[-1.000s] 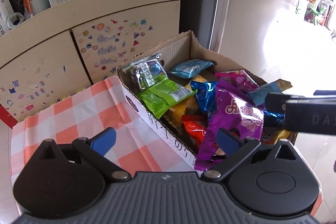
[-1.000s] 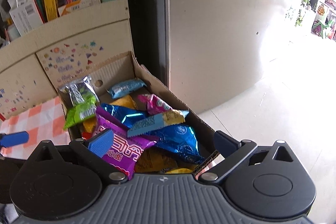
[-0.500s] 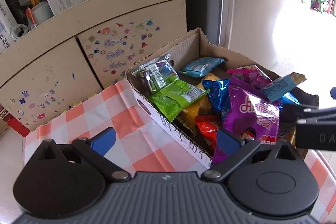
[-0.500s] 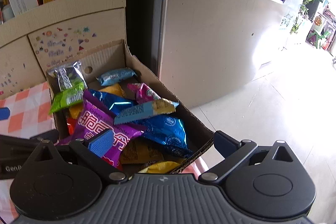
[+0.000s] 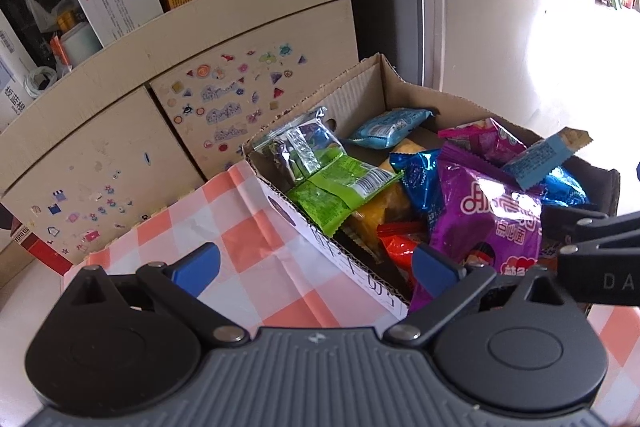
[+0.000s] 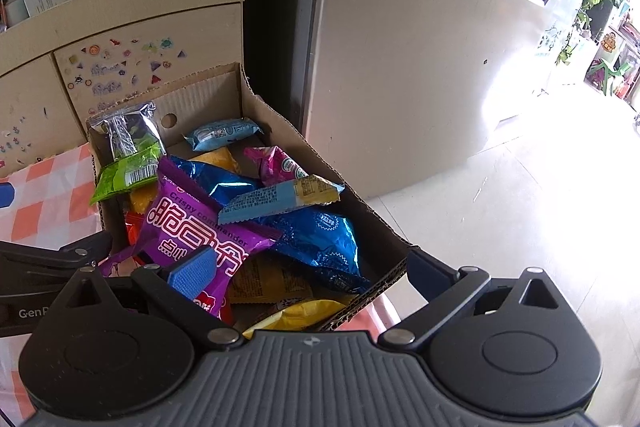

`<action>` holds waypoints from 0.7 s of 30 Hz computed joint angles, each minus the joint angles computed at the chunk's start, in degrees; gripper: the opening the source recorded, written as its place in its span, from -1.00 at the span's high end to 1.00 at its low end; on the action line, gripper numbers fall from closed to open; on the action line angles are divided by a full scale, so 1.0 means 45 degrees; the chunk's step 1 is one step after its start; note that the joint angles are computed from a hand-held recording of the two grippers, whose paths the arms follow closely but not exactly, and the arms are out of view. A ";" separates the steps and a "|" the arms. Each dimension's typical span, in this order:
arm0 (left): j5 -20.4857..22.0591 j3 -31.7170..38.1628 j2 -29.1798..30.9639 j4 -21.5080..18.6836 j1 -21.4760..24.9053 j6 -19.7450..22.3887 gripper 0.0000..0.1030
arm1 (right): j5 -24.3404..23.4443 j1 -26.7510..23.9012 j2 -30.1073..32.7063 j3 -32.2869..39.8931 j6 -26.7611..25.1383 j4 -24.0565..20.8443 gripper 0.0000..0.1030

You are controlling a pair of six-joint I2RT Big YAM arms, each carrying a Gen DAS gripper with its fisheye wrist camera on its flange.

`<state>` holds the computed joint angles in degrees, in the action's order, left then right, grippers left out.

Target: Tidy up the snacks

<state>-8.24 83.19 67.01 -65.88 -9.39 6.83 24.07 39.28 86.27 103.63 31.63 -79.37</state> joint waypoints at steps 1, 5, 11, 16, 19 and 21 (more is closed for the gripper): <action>-0.0015 -0.0009 -0.0001 0.0007 0.0004 0.0011 -0.97 | -0.0006 0.0000 0.0004 -0.0006 0.0010 0.0000 -1.00; 0.0003 0.0052 0.0098 -0.0105 0.0041 -0.0065 -0.97 | -0.0027 -0.0004 0.0041 -0.0009 0.0022 -0.0003 -1.00; 0.0040 0.0058 0.0128 -0.0041 0.0131 -0.0252 -0.97 | -0.0082 -0.0011 0.0093 -0.0007 0.0039 0.0049 -1.00; 0.0095 0.0133 0.0192 -0.0090 0.0207 -0.0329 -0.97 | -0.0058 0.0005 0.0153 0.0038 0.0089 0.0051 -1.00; -0.0008 0.0140 0.0232 -0.0109 0.0182 -0.0320 -0.97 | -0.0013 0.0030 0.0230 0.0099 0.0126 -0.0041 -1.00; -0.0028 0.0147 0.0252 -0.0122 0.0186 -0.0318 -0.97 | -0.0016 0.0025 0.0263 0.0116 0.0131 -0.0052 -1.00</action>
<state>-8.37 83.85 68.15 -66.43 -8.55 5.40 24.00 39.39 87.46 104.15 32.21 -79.60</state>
